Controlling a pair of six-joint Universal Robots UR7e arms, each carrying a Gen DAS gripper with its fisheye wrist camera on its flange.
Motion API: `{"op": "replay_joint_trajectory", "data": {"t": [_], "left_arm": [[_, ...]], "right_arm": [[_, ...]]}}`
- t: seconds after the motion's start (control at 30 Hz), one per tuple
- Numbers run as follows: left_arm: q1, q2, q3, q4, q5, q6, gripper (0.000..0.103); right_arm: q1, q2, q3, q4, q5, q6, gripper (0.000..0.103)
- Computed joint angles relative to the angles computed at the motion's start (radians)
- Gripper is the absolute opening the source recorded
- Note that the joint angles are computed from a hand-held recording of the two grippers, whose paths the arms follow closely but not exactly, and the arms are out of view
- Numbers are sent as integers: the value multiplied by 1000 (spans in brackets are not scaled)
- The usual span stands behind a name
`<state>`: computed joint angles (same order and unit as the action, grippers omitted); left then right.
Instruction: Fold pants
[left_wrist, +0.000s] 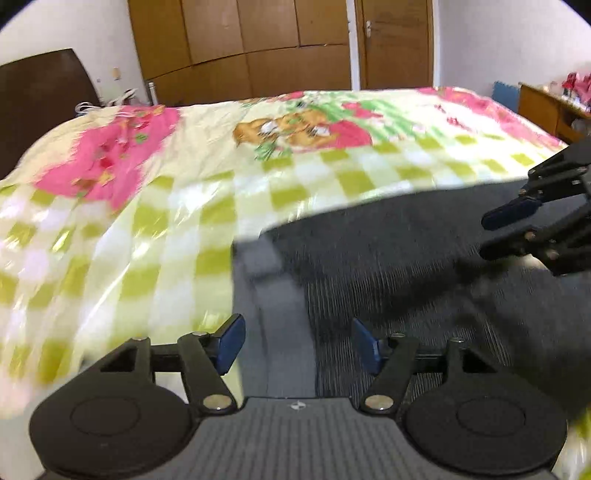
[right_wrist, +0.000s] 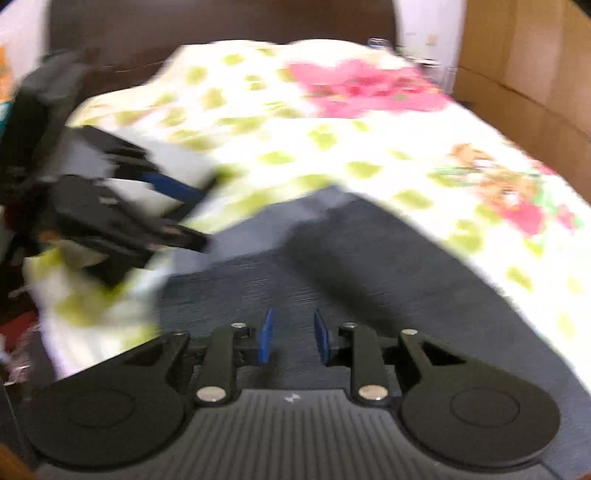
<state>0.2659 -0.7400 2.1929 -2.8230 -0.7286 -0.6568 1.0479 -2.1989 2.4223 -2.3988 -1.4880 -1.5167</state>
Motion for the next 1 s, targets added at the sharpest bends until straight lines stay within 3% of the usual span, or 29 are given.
{"op": "replay_joint_trajectory", "data": {"t": [0.13, 0.23, 0.37, 0.43, 0.53, 0.63, 0.7, 0.73, 0.77, 0.83, 0.87, 1.0], "left_arm": [[153, 95, -145, -88, 17, 216, 78], [242, 142, -238, -75, 3, 295, 79], [339, 161, -321, -9, -58, 327, 82], [361, 158, -335, 18, -82, 333, 92], [374, 153, -345, 56, -111, 316, 92], [362, 161, -345, 73, -113, 315, 77], [351, 173, -357, 81, -99, 321, 69], [341, 179, -361, 92, -77, 328, 68], [330, 185, -365, 105, -56, 333, 65], [317, 189, -370, 122, -25, 339, 52], [306, 190, -373, 149, 14, 326, 37], [300, 152, -338, 107, 0, 335, 30]], "right_arm": [[79, 285, -133, -272, -125, 74, 34], [92, 463, -246, -391, -173, 35, 40], [101, 640, -401, -398, -238, 21, 41], [103, 692, -470, -332, -283, 18, 45], [94, 718, -504, -282, -294, -6, 49], [92, 725, -516, -259, -302, 33, 46], [88, 726, -522, -239, -298, 60, 38], [87, 724, -521, -235, -298, 72, 30], [90, 718, -515, -236, -302, 82, 15], [98, 712, -503, -245, -321, 94, 1], [102, 704, -492, -254, -325, 94, 0], [106, 674, -463, -277, -307, 75, 0]]}}
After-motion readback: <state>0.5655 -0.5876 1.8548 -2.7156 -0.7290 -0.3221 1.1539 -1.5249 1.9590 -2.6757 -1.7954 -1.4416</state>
